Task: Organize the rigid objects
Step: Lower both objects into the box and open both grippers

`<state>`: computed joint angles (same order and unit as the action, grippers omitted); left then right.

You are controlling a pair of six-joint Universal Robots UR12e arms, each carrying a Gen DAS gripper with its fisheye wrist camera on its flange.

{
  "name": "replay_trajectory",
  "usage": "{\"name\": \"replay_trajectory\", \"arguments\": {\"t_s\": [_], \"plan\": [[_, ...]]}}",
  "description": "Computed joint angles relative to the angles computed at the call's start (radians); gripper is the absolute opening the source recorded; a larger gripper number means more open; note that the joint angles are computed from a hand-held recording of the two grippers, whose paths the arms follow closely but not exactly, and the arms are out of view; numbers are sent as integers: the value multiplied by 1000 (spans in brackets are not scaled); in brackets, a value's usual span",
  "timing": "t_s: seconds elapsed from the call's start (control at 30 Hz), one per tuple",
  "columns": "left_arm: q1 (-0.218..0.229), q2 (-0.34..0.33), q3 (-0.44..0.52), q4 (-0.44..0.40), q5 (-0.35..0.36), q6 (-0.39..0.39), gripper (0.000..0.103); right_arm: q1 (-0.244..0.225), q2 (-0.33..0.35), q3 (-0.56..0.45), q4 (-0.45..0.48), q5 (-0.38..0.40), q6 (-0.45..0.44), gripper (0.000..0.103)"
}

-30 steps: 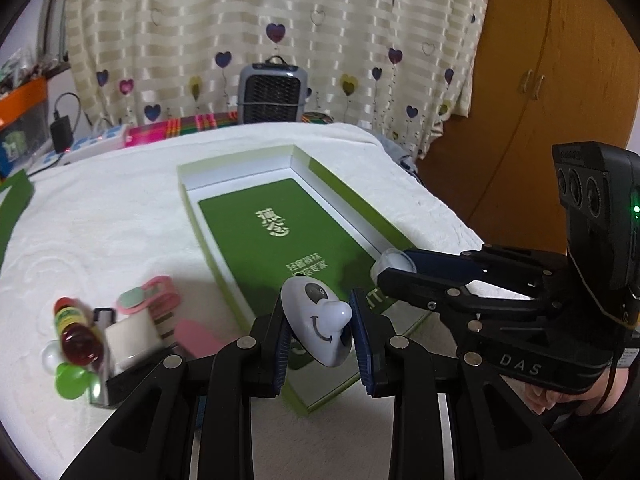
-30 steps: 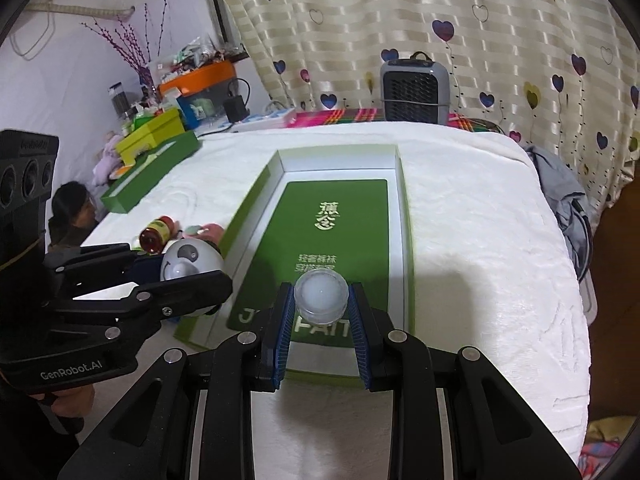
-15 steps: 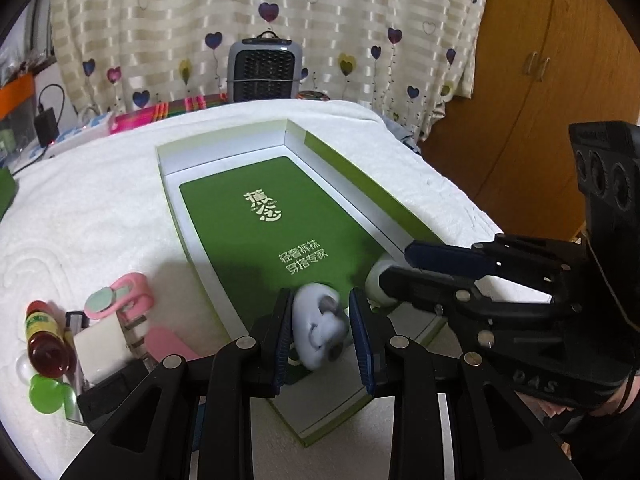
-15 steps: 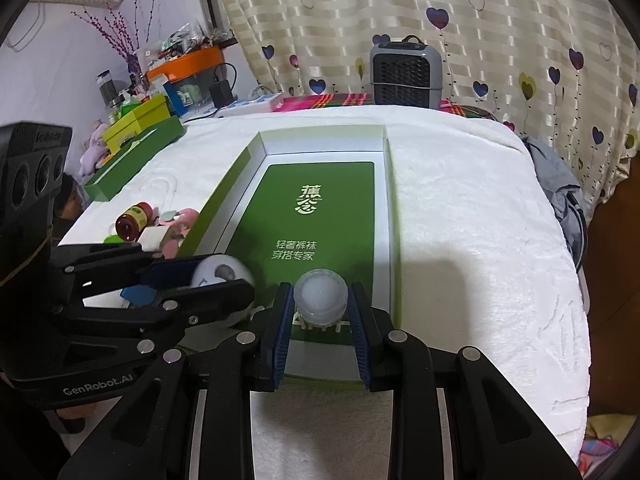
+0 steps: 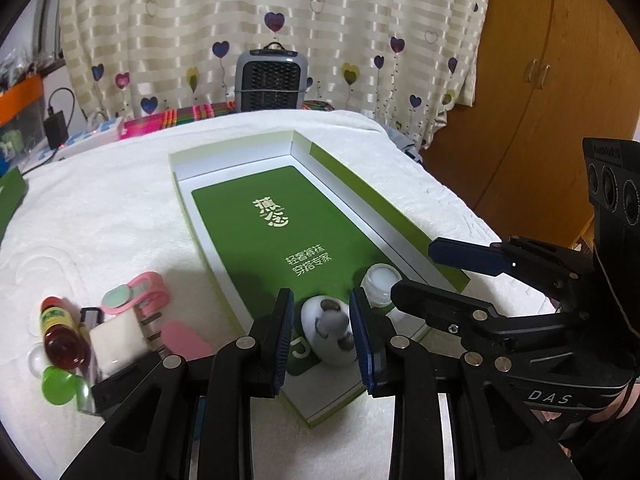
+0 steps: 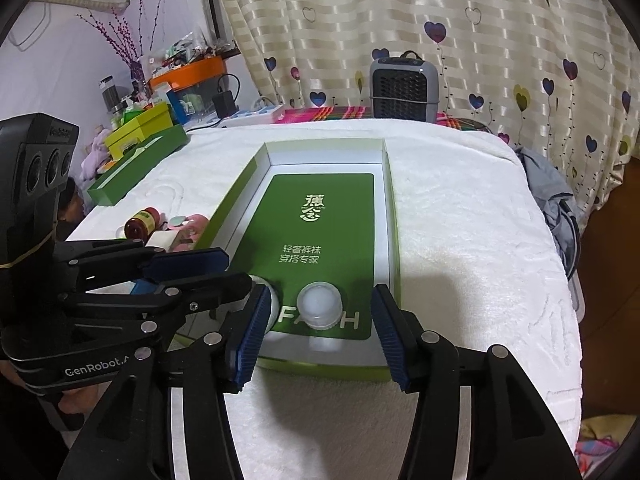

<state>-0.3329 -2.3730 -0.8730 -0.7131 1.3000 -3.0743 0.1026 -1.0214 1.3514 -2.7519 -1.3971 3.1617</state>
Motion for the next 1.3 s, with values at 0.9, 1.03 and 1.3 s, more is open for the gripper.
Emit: {"name": "replay_trajectory", "arguments": {"t_s": [0.9,1.03,1.3], "plan": [[26,166,-282,214,51,-53,28,48,-72,93,-101,-34,-18,58],[31,184,-314,236,56,-68,28,54,-78,101,-103,-33,-22,58],[39,222,-386,267,84,-94,28,65,-95,129,-126,-27,-33,59]]}}
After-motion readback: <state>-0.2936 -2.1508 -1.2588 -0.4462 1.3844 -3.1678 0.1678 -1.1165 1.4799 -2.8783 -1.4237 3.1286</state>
